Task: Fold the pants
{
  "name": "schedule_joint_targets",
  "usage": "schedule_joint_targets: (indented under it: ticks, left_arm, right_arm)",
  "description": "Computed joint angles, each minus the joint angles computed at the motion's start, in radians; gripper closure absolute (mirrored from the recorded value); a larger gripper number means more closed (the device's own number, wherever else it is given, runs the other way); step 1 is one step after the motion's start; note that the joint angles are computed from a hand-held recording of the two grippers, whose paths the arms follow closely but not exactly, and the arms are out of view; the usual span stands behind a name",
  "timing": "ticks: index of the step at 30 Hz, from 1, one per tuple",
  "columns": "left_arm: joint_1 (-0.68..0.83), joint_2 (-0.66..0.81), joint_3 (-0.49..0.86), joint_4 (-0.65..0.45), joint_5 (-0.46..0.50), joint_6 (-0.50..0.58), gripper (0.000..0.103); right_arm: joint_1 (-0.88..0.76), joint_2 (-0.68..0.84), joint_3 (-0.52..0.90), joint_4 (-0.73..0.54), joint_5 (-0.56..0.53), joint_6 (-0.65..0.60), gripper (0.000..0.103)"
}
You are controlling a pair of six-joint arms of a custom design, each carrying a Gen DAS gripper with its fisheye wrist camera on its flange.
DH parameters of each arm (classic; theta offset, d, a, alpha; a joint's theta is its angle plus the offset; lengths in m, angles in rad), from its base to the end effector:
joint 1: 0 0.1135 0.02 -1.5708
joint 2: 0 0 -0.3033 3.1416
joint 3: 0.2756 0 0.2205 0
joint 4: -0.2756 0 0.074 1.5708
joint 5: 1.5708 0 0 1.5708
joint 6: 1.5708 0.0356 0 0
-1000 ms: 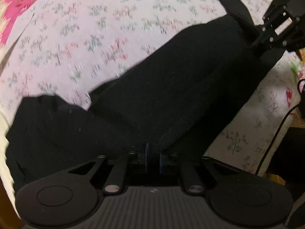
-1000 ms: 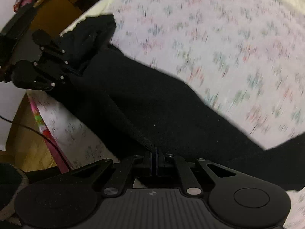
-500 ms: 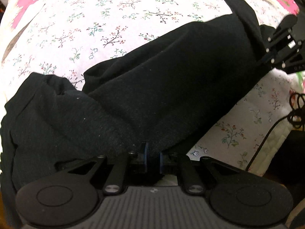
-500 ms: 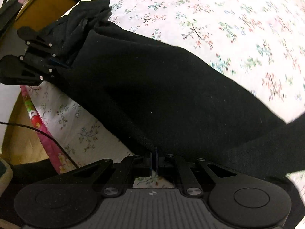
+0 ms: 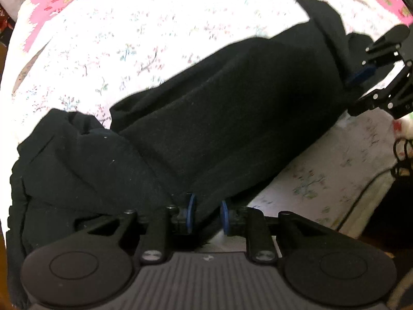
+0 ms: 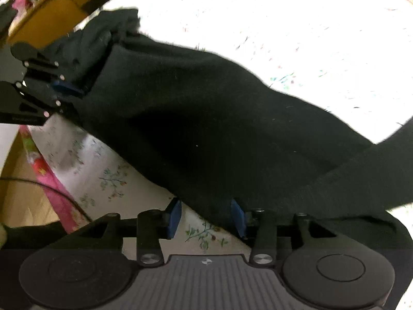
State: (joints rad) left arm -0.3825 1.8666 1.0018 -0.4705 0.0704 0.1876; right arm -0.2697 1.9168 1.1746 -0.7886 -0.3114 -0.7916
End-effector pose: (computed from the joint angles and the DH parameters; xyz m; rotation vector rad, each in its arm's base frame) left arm 0.2934 -0.1207 0.1746 0.8303 2.7901 -0.1355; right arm 0.3153 -0.0758 0.1918 -0.7641 2.8259 0.3667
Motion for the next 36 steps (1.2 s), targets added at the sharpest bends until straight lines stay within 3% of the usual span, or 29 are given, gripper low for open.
schedule_joint_targets:
  ticks: [4, 7, 12, 16, 23, 26, 32, 33, 36]
  left_arm:
    - [-0.042, -0.028, 0.045, -0.034, 0.026, -0.042, 0.072]
    - [-0.104, -0.004, 0.106, 0.016, 0.068, -0.098, 0.07]
    - [-0.206, 0.197, 0.303, 0.185, 0.186, -0.242, 0.067]
    - [-0.264, 0.367, 0.508, 0.17, 0.232, -0.296, 0.066]
    - [-0.364, 0.533, 0.687, 0.132, 0.091, -0.37, 0.064]
    - [-0.376, 0.544, 0.676, 0.153, 0.074, -0.401, 0.059]
    - [-0.411, 0.55, 0.662, 0.185, 0.051, -0.365, 0.054]
    - [-0.412, 0.551, 0.659, 0.189, 0.062, -0.355, 0.054]
    - [-0.415, 0.55, 0.653, 0.198, 0.077, -0.319, 0.062]
  right_arm:
    - [-0.075, -0.043, 0.043, -0.073, -0.03, -0.018, 0.07]
    - [-0.123, -0.056, 0.049, -0.084, 0.006, 0.002, 0.072]
    - [-0.2, 0.031, 0.165, -0.014, 0.014, 0.228, 0.072]
    - [-0.242, 0.152, 0.344, 0.035, 0.009, 0.355, 0.071]
    - [-0.209, 0.339, 0.535, 0.126, 0.072, 0.578, 0.068]
    - [-0.17, 0.393, 0.568, 0.143, 0.128, 0.633, 0.066]
    - [-0.123, 0.499, 0.672, 0.136, 0.252, 0.665, 0.064]
    - [-0.117, 0.523, 0.687, 0.148, 0.282, 0.663, 0.068]
    - [-0.146, 0.559, 0.752, 0.104, 0.268, 0.716, 0.103]
